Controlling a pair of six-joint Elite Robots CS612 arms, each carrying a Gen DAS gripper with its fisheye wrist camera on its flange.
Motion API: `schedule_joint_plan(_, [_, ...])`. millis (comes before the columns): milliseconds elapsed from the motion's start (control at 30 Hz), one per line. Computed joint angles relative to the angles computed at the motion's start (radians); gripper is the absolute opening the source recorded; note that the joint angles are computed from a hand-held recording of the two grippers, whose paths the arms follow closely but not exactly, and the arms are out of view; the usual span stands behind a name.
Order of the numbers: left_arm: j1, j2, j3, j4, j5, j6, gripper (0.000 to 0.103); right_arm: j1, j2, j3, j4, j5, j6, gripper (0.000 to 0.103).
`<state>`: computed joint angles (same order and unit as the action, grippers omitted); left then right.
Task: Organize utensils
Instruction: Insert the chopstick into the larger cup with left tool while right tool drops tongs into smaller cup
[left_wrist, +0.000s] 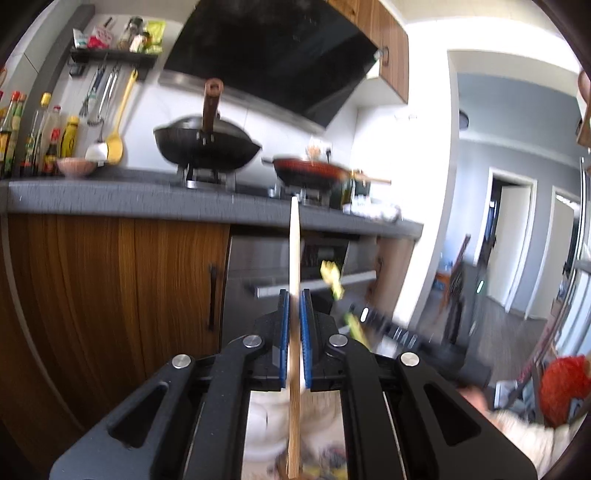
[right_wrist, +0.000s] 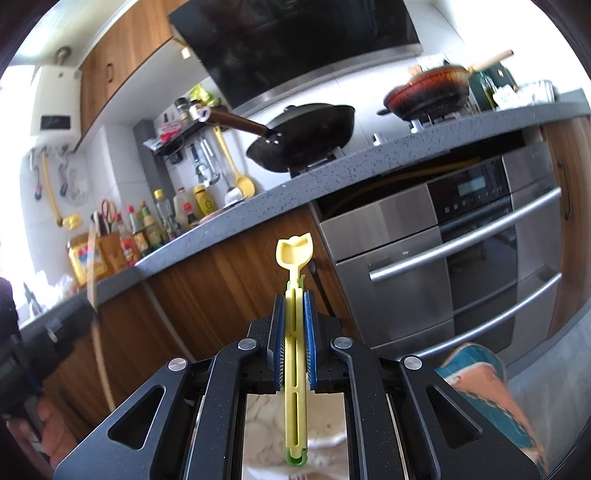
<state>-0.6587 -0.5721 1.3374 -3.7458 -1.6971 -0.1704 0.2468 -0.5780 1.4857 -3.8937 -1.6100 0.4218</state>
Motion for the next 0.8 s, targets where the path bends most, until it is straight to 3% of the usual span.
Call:
schedule_joint_plan(167, [-0.005,0.045,-0.105,-0.033,0.074,-0.019,0.006,-0.022,0.035,-0.039,-0.009,0.061,0.076,0.011])
schedule_joint_plan(333, [-0.018,0.09,-0.182,-0.011,0.165,0.009,0.006,-0.02,0.055,-0.063,0.014,0.054,0.049,0.011])
schedule_joint_plan(400, [-0.018,0.106,-0.199,0.013,0.168,0.011,0.006,-0.017,0.06,-0.071,0.032,0.036,0.026,0.011])
schedule_joint_plan(633, [-0.016,0.113,-0.163,0.046,0.155,-0.011,0.006,0.0,0.072,-0.087,0.059,-0.043,-0.062,0.011])
schedule_joint_plan(800, [-0.012,0.095,-0.106,0.059,0.156,-0.039,0.006,0.003,0.063,-0.065,0.076,-0.036,-0.082,0.011])
